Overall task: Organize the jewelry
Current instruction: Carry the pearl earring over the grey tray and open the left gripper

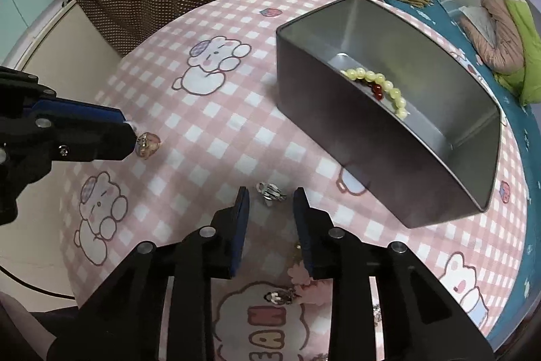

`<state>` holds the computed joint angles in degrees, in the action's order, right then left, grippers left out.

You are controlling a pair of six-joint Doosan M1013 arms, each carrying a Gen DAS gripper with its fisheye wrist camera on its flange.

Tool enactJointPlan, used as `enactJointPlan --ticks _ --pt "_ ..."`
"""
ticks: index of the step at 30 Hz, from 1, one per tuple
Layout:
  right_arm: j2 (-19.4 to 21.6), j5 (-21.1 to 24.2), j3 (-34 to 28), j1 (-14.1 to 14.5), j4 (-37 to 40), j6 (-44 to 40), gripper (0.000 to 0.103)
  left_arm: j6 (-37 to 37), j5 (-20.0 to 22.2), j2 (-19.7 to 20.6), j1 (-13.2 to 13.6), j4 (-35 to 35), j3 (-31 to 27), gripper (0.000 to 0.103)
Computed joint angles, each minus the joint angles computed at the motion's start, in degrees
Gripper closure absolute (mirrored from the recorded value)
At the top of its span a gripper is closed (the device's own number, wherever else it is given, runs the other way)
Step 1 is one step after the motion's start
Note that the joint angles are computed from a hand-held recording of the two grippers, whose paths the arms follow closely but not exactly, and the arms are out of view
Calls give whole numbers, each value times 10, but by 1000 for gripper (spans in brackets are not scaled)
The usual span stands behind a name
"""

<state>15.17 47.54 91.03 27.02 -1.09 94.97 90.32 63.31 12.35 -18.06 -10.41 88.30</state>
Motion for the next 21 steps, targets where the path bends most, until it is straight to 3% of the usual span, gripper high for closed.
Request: enactJointPlan --ticks 3,12,21 --pt "-2 -4 3 1 -15 4 92 -1 -3 -1 1 -2 -1 92" --pt "-14 -11 6 -3 0 5 92 13 -19 -5 -2 -9 -10 92" --pt "-46 -58 13 -5 -66 98 92 63 -25 8 -14 -30 -41 92"
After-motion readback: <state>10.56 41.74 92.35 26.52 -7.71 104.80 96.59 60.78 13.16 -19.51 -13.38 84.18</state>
